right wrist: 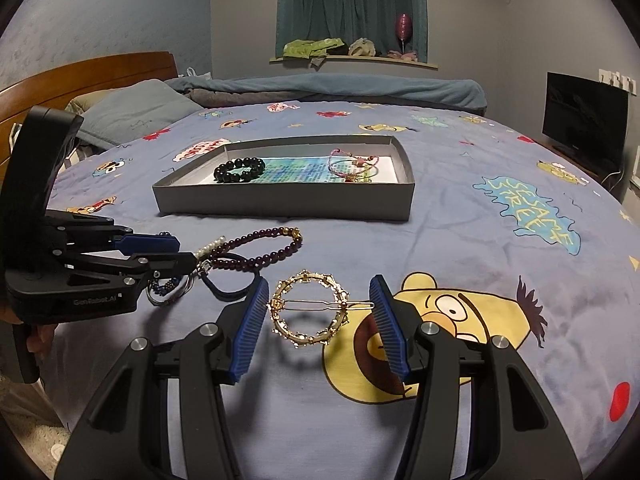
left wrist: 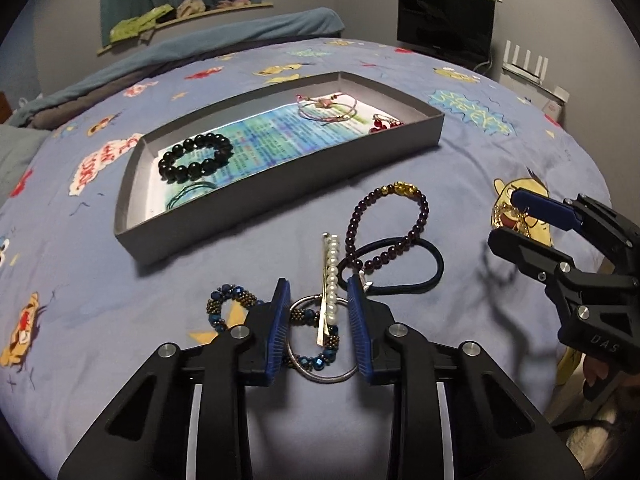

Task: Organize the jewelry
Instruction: 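Grasp the gold ring hair clip with the right tool while the left tool grasps the pearl bracelet, then carry the gold hair clip and pearl pin into the grey tray while opening both tools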

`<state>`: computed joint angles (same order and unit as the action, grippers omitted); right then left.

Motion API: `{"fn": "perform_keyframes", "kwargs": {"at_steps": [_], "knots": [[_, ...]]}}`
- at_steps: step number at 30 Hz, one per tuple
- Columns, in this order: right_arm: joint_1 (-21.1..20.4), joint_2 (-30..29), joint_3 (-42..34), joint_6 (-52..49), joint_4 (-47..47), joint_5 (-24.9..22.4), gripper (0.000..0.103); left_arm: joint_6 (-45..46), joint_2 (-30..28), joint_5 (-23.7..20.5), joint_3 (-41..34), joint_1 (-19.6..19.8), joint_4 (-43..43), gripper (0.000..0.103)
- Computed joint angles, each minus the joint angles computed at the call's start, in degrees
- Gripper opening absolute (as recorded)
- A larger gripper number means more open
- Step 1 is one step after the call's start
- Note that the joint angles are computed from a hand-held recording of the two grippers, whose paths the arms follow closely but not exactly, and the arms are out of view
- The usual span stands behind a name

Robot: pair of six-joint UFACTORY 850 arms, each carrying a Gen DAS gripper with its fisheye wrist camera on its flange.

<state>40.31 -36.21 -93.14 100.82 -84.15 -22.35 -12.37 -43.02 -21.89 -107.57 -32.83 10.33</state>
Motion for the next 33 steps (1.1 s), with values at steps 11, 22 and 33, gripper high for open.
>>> {"fn": "perform_keyframes", "kwargs": {"at_steps": [11,22,33], "knots": [[-0.24,-0.13,-0.14,-0.88,1.40,0.77,0.053,9.87,-3.44,-3.47,-5.03,0.50,-5.73,0.025],[-0.81,-0.61,-1.25,-5.92,5.73,2.77,0.053,12.14,-0.69,0.31,-1.00,1.15,-9.53,0.008],[-3.19,-5.02,-12.47,-29.54,26.35,3.78,0.053,13.35,-0.58,0.80,-4.88,2.65,-12.54,0.008]]}}
